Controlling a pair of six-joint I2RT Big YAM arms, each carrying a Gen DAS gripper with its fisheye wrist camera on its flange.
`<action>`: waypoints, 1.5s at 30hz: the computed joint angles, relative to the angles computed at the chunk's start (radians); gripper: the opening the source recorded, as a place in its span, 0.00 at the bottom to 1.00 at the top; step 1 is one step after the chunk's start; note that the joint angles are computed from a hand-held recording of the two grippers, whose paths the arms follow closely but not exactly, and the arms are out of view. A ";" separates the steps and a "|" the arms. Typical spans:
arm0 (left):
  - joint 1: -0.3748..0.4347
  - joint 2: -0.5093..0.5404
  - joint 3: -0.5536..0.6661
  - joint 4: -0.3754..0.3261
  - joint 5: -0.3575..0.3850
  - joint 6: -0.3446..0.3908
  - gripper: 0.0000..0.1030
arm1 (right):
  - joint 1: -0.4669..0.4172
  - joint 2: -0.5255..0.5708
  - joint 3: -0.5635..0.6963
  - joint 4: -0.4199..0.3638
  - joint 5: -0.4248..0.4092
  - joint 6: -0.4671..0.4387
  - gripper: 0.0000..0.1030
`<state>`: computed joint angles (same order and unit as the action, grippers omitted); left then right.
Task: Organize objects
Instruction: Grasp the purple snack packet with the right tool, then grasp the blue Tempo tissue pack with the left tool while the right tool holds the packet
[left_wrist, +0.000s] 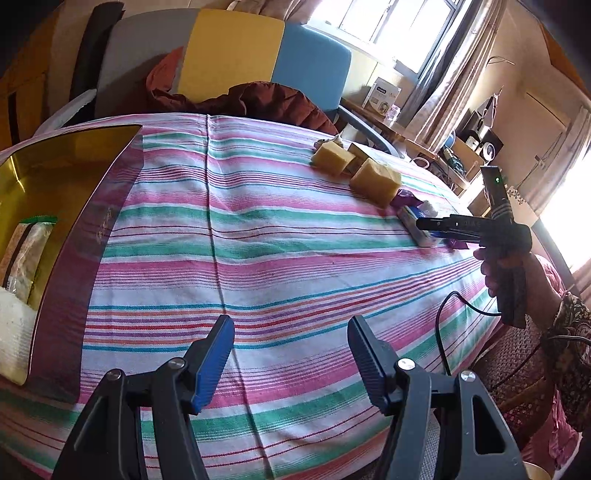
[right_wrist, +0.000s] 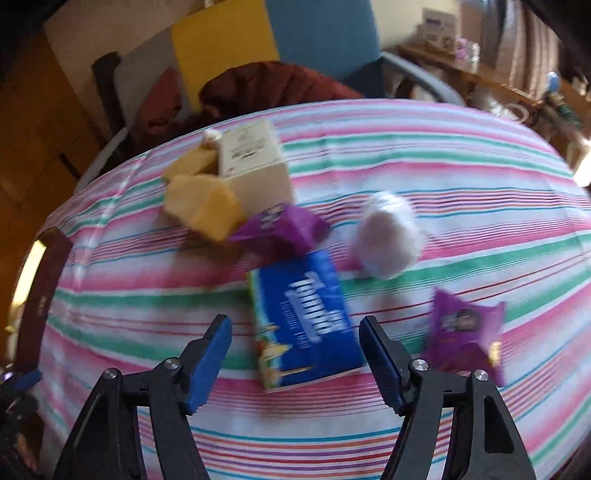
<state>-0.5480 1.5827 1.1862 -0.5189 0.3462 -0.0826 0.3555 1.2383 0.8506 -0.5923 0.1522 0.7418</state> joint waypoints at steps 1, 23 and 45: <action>-0.003 0.003 0.003 -0.002 -0.003 0.003 0.63 | 0.009 -0.011 -0.007 0.039 -0.010 -0.008 0.67; -0.096 0.090 0.121 -0.083 -0.018 0.062 0.63 | -0.110 -0.017 -0.002 -0.363 0.229 0.341 0.55; -0.260 0.415 0.608 -0.272 -0.076 0.098 0.69 | -0.083 -0.036 -0.003 -0.330 0.162 0.314 0.46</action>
